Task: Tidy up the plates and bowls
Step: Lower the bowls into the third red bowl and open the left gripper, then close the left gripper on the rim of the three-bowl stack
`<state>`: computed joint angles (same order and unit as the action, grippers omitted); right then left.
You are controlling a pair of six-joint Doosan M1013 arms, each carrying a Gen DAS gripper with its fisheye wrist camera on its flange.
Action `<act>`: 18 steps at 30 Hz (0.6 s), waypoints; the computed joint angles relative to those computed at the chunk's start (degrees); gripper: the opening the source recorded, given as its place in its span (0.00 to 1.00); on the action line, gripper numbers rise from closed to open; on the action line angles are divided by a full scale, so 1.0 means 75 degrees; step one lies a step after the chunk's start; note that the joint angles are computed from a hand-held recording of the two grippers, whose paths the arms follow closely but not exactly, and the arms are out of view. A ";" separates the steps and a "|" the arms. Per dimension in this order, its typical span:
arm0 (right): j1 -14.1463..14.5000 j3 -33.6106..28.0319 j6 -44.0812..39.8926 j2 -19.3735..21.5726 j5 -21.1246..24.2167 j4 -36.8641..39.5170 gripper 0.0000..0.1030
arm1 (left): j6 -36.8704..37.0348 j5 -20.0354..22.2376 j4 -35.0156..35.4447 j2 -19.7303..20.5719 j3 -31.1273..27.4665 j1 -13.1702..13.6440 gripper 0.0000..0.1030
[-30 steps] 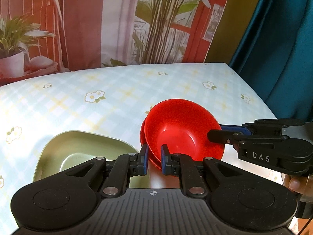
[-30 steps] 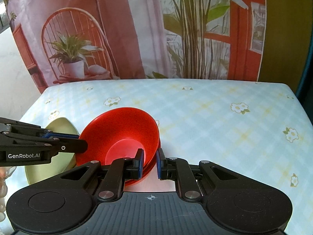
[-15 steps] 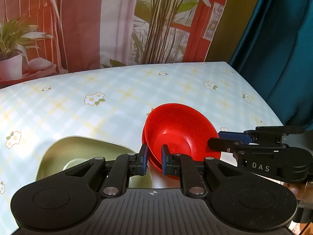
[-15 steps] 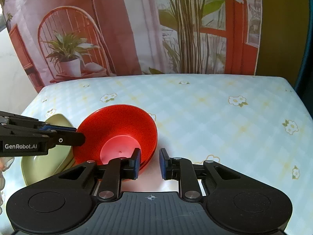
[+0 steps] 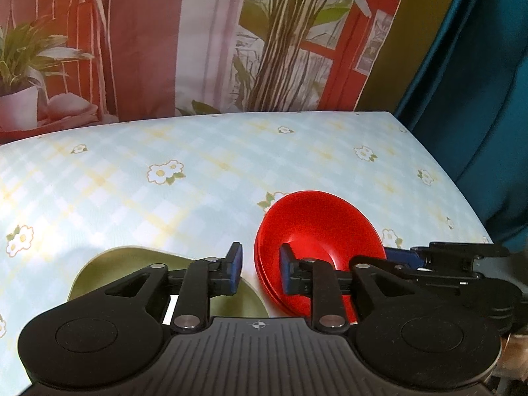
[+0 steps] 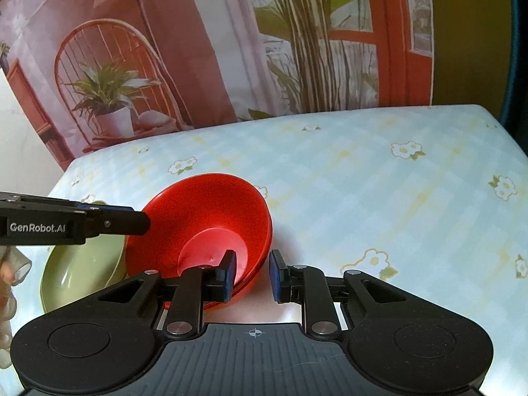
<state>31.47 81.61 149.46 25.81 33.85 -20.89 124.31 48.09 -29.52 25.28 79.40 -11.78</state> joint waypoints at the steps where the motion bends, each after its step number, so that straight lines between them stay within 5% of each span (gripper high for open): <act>1: -0.0003 0.0013 0.0049 0.0002 -0.0028 0.0001 0.19 | -0.0025 0.0039 0.0008 0.0041 -0.0046 -0.0005 0.26; 18: 0.0041 -0.0155 0.0726 0.0142 0.0211 -0.0006 0.20 | 0.0072 0.0550 -0.0193 0.0398 -0.0346 -0.0011 0.26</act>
